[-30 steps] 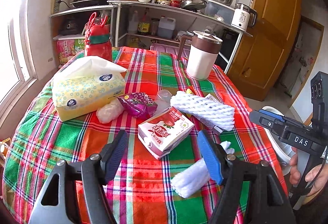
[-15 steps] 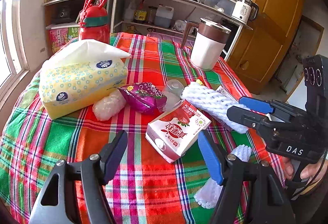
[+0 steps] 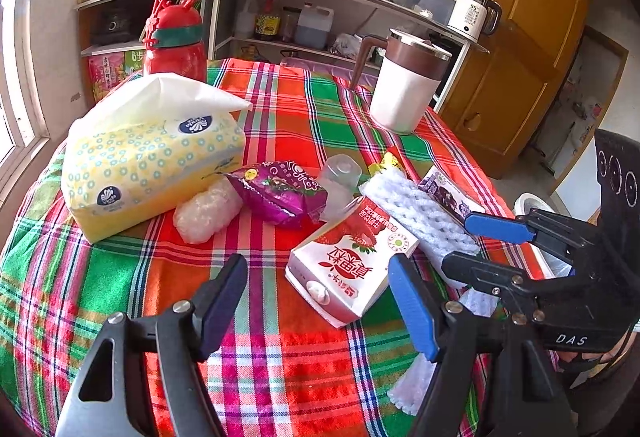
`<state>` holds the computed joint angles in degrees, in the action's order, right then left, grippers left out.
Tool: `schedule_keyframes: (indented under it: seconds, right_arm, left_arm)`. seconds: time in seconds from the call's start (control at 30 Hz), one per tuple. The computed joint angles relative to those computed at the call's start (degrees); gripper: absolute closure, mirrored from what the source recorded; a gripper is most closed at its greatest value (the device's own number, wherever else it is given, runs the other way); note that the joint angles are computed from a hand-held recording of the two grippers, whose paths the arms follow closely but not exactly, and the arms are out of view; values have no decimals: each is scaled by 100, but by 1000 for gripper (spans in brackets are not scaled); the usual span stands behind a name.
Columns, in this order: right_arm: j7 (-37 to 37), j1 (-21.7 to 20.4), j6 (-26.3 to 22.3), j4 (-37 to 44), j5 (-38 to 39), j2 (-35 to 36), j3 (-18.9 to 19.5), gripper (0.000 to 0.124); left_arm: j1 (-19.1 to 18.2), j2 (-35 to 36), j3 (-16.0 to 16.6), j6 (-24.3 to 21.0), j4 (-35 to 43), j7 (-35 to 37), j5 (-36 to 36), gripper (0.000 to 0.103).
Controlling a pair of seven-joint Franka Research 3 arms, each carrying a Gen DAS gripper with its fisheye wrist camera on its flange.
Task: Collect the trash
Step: 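Grasp the white foam net sleeve with the right tool while the left tool grasps the strawberry milk carton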
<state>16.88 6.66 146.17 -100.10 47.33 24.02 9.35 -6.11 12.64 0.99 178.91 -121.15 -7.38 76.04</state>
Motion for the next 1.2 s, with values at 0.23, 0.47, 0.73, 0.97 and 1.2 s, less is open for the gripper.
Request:
schedule_keyframes:
  seconds: [0.23,0.47,0.73,0.97,1.2]
  right_arm:
    - [-182,12,-31,-118,-19,-73,16,68]
    - [507,232,250,65,-608,192,-144,69]
    - [786,-30,159,180,-426,288,33,98]
    - [547,-229,148,18,154,90,123,99]
    - [510,-238,5,-46,405,8,29,99]
  left_arm:
    - [-17,47,3,17,39,271,-213,28]
    - [-79,46,109,87,23,231,-219,28]
    - [154,217,-176,332,45,1504,-1198,24]
    - [64,391,-377,-285,276,2921,-2094,24]
    - [18,608,-477,-511,445,4172,-3138,24]
